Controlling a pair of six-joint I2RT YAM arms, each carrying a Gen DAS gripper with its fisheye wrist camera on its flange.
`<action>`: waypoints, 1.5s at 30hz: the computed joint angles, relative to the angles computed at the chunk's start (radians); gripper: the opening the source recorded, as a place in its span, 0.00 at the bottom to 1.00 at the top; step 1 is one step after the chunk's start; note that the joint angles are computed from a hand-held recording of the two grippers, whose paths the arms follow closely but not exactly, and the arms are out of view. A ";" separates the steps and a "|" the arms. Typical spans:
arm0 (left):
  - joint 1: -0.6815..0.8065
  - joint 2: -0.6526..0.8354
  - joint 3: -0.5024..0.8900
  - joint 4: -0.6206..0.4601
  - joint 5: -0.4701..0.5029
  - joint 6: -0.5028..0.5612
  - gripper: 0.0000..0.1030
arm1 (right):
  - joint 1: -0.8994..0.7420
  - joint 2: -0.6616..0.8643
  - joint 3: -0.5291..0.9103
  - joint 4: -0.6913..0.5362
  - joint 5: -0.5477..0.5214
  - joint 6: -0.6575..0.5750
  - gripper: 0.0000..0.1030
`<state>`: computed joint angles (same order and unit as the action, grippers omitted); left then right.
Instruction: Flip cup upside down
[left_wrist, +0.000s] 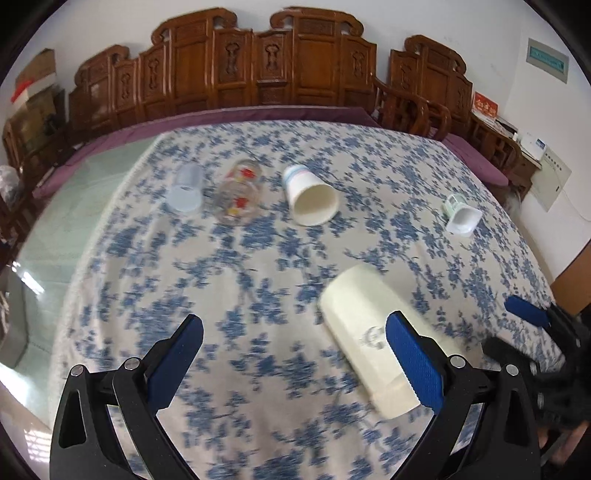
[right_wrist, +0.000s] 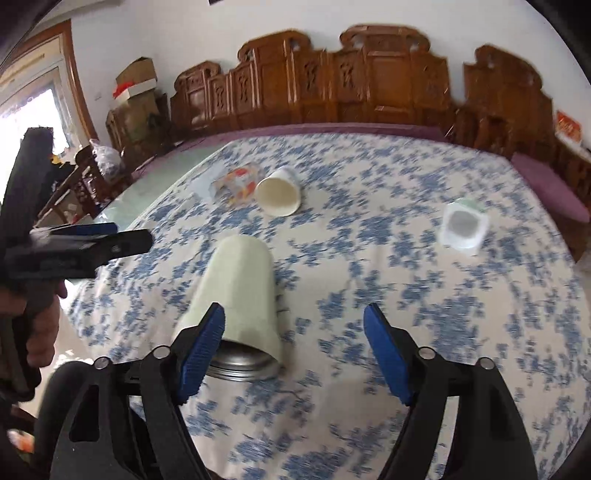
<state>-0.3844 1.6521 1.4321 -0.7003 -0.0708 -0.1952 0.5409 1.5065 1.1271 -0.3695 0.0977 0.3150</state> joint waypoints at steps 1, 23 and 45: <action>-0.009 0.024 0.020 -0.006 0.007 -0.017 0.93 | 0.000 -0.019 -0.024 0.016 0.008 0.006 0.81; -0.028 0.538 0.574 -0.374 0.223 -0.268 0.80 | -0.074 -0.142 -0.275 0.183 -0.034 0.050 0.90; -0.023 0.571 0.704 -0.477 0.208 -0.170 0.70 | -0.093 -0.165 -0.300 0.210 -0.104 0.073 0.90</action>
